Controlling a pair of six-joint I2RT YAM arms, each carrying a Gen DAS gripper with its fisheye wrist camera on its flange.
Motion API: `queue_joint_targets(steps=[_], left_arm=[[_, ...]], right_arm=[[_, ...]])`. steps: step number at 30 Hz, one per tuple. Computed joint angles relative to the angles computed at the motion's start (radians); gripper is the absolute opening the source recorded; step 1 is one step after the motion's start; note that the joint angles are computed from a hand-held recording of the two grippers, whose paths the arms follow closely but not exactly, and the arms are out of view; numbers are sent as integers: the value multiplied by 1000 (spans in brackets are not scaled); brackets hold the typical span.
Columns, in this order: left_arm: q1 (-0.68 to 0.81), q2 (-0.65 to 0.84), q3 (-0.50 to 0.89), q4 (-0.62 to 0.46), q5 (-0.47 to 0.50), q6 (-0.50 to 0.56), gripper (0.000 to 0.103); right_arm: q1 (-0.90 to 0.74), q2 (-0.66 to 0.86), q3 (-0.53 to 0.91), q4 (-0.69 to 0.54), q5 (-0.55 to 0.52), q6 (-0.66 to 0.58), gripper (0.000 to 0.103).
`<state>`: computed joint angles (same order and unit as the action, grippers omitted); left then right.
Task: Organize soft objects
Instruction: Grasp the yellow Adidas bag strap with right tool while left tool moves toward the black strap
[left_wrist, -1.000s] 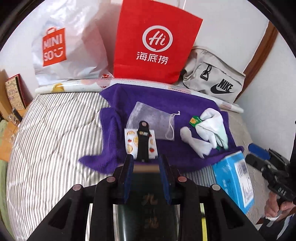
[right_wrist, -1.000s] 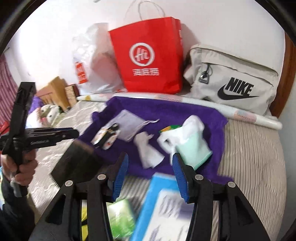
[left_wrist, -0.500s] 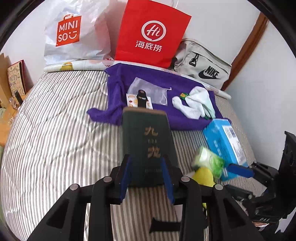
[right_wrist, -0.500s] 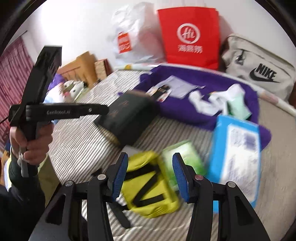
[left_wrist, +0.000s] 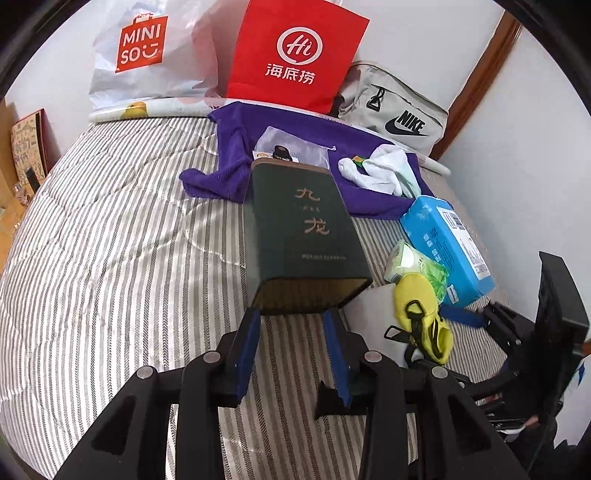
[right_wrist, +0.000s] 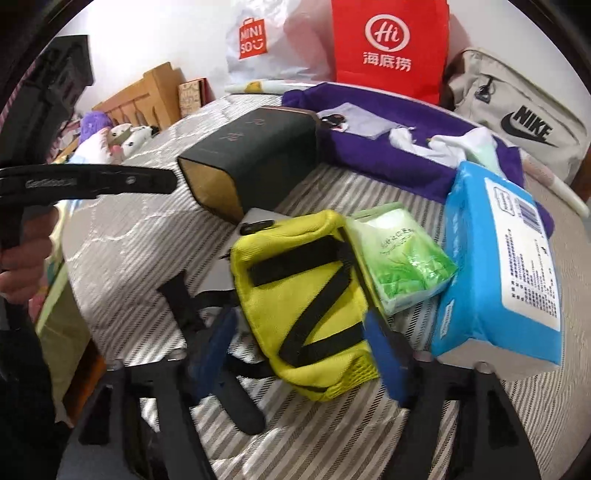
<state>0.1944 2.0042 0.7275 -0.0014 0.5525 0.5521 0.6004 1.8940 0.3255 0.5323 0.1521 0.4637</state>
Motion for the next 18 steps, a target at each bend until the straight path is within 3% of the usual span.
queue_joint_targets(steps=[2, 5, 8, 10, 13, 18], left_arm=[[8, 2, -2, -2, 10, 6, 34], [13, 5, -9, 2, 7, 11, 34], [9, 17, -14, 8, -4, 11, 34], [5, 28, -21, 18, -13, 9, 34], [5, 38, -28, 23, -22, 10, 34], [8, 36, -45, 34, -41, 8, 34]], right_arm=[[-5, 15, 10, -6, 19, -2, 87], [-51, 32, -24, 75, -48, -19, 85], [-70, 9, -59, 113, -94, -30, 65], [-79, -17, -78, 126, -155, -41, 33], [-72, -90, -103, 96, -183, -31, 20], [-40, -227, -139, 7, -104, -9, 16]])
